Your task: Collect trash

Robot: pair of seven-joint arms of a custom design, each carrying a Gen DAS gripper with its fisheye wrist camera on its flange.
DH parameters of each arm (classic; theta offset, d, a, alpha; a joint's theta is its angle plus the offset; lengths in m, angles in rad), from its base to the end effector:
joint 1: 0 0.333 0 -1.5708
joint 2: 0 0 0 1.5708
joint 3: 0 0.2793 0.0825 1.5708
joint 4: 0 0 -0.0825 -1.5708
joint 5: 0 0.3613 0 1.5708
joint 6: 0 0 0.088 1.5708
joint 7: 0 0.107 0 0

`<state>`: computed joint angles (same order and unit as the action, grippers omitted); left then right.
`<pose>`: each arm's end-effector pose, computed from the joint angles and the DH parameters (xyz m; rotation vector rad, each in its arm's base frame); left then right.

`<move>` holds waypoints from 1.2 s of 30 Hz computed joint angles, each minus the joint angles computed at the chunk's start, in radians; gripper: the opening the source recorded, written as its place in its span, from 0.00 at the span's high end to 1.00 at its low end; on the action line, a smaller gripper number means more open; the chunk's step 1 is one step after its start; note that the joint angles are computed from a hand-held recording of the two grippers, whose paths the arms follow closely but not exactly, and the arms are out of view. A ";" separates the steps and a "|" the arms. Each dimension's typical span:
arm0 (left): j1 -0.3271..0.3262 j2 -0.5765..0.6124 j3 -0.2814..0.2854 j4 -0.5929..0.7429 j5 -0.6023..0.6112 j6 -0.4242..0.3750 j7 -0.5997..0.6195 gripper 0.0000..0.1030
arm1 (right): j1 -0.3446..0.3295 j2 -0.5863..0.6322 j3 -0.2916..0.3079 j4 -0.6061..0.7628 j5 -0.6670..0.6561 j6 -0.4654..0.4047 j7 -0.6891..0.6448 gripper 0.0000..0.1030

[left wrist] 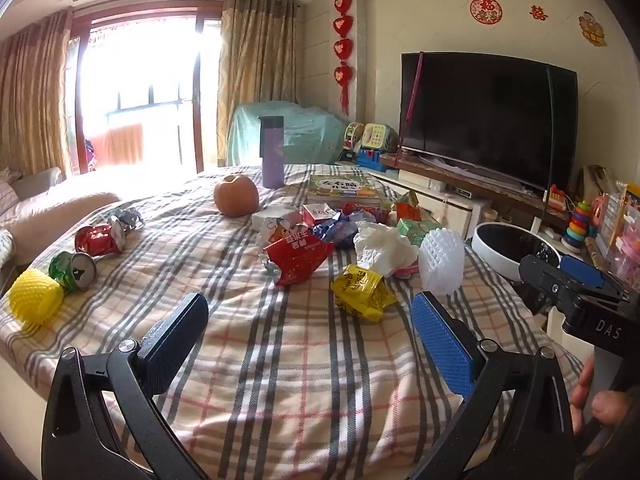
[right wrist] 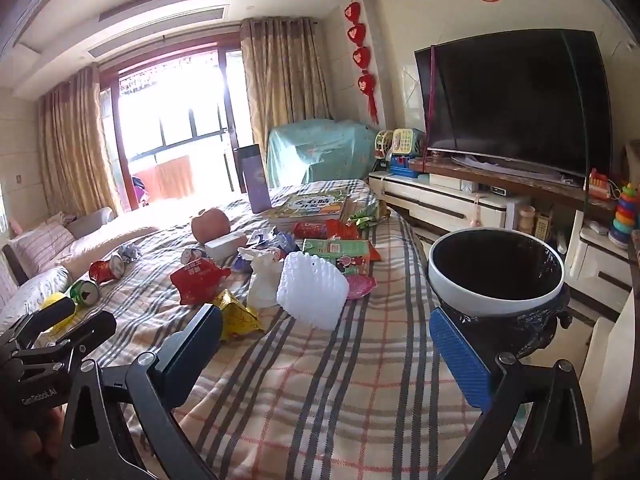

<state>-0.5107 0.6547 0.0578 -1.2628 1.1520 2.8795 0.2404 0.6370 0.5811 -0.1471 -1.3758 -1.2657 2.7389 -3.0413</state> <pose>0.6273 -0.3772 0.4369 -1.4355 1.6609 -1.0990 0.6009 0.3903 0.4226 -1.4217 1.5680 -0.8612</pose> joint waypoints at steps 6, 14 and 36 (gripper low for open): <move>-0.002 -0.004 0.004 -0.007 0.010 0.000 -0.014 0.00 | 0.009 -0.001 -0.010 -0.001 -0.029 0.007 0.028 0.00; -0.004 -0.003 0.007 -0.011 0.034 0.001 -0.036 0.00 | 0.006 -0.004 -0.005 -0.005 -0.046 0.006 0.046 0.00; -0.003 0.005 0.005 -0.005 0.045 0.001 -0.044 0.00 | 0.004 -0.003 -0.003 -0.006 -0.053 0.014 0.057 0.00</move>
<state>-0.5140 0.6597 0.0632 -1.2676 1.1966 2.8809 0.1961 0.6405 0.5784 -0.1505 -1.3819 -1.3186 2.7527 -2.9840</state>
